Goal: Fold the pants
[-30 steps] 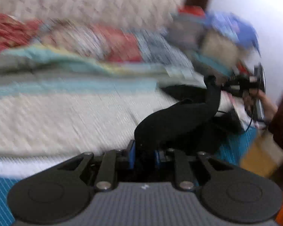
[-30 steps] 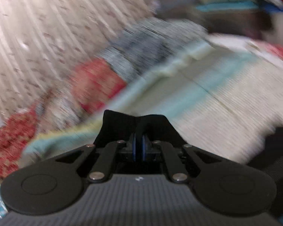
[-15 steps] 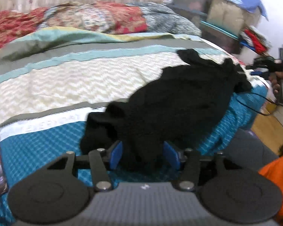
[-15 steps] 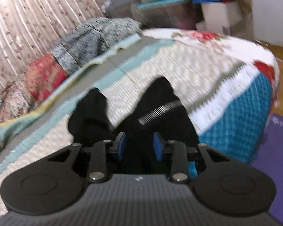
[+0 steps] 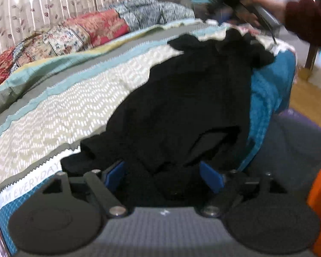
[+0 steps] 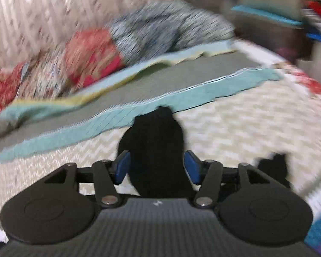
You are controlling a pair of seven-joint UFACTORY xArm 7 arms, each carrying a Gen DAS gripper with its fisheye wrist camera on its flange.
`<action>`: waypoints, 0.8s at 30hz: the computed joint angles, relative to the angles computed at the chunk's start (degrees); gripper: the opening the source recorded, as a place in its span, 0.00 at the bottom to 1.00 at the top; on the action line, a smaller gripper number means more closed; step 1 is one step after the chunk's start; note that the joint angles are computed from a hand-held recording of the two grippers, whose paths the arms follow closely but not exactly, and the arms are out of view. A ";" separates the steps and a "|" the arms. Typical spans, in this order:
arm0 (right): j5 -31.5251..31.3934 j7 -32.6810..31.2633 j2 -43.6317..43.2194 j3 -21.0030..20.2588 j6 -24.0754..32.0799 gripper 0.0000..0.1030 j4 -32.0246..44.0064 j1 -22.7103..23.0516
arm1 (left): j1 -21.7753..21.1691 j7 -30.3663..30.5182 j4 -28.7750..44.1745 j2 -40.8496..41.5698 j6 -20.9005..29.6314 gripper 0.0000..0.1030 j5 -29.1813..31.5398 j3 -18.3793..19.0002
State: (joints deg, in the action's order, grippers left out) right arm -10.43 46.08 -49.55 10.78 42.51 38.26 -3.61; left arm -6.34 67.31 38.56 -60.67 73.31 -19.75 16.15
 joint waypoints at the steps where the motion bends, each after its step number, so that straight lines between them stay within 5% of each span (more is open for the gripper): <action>1: -0.68 -0.46 3.69 -0.01 -0.63 0.60 1.67 -0.89 | -0.03 0.49 -0.65 -0.02 -0.73 0.55 0.25 -0.34; 3: -2.83 1.30 9.35 0.85 -0.64 0.60 4.65 -3.90 | -0.12 0.10 -0.13 1.11 -0.20 0.28 0.97 -1.26; 7: -2.58 5.07 18.82 -2.37 -0.32 0.63 8.22 -5.87 | -0.27 -2.59 4.18 4.44 1.51 0.13 -0.73 -0.25; 9: 4.18 3.94 21.50 -7.51 -2.21 0.63 7.11 -2.71 | -0.11 -5.00 7.38 6.96 2.27 0.11 -2.71 1.03; 10: 6.60 3.41 22.14 -9.42 -3.71 0.55 6.05 -0.97 | 0.10 -6.38 8.86 8.20 2.40 0.10 -3.84 1.65; 11: 6.62 3.03 21.77 -8.96 -4.77 0.28 5.30 -1.63 | 0.34 -7.70 10.23 9.37 2.34 0.09 -4.95 2.25; 12: 7.46 2.24 20.81 -9.43 -7.27 0.12 4.09 -1.41 | 0.41 -9.06 12.11 11.37 1.86 0.09 -6.24 2.99; 14: 12.30 4.36 16.02 -11.48 -17.39 0.13 -0.90 -1.13 | 0.88 -12.16 15.25 14.79 0.43 0.08 -9.40 4.52; 16: 12.83 9.04 11.02 -9.89 -26.45 0.13 -4.73 -5.74 | 1.61 -15.37 18.06 18.78 -2.47 0.08 -12.36 5.34; 19: 10.81 14.40 6.76 -6.06 -30.63 0.13 -5.05 -15.15 | 2.60 -19.64 22.33 25.73 -7.13 0.08 -16.01 5.72; 24: 3.13 16.46 7.86 -0.93 -23.49 0.12 2.95 -25.80 | 4.67 -25.51 29.95 39.56 -19.67 0.05 -22.13 2.51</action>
